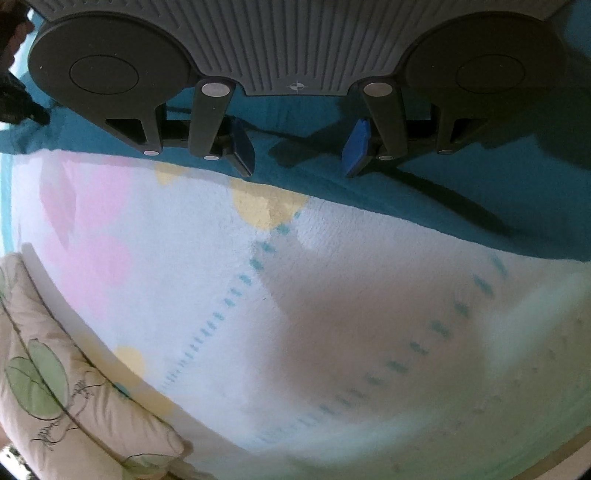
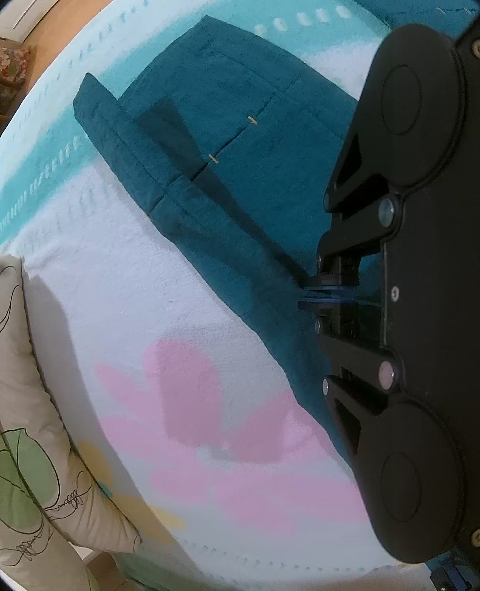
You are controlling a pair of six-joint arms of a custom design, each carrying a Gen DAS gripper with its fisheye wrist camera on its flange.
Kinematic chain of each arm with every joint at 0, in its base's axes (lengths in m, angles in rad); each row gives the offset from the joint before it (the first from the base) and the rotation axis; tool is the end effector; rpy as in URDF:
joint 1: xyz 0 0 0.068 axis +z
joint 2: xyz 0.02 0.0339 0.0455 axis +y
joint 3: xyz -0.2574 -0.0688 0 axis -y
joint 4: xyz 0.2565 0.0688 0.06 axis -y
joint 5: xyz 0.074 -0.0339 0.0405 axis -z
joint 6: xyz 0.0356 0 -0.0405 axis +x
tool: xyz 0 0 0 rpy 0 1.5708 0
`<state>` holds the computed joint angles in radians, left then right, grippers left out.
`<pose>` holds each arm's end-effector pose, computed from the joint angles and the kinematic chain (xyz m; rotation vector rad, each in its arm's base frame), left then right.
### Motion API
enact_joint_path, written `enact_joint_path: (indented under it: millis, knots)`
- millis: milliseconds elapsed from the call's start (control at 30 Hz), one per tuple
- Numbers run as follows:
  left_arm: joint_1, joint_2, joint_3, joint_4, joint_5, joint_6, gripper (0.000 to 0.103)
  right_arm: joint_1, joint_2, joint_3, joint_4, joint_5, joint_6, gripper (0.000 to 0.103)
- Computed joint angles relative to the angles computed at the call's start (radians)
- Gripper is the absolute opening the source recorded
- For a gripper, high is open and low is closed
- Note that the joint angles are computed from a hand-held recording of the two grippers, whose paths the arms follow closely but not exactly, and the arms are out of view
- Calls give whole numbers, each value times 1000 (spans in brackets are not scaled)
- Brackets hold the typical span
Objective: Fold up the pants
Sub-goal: 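Grasp the waistband edge with the left tool while the right tool holds the hem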
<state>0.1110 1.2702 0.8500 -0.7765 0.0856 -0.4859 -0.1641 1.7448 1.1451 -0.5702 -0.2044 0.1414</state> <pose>0.2413 0.0238 0.2076 -0.7965 2.6656 -0.2152 0.3491 -0.0505 0.1715 0.3587 2.7032 0.2733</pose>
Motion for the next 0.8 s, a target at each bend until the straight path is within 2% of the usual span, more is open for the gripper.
enact_joint_path:
  millis: [367,567,800]
  knots:
    - [-2,-127,-91,12,28,-99,51,-10,7,13,-14,-18,2,8]
    - [-22,-97,-77,81,0,-148,51,-12,12,18,-17,-24,-1,7]
    - [-22,30,-48,126,9,-182,51,-19,8,0,2,-35,-3,7]
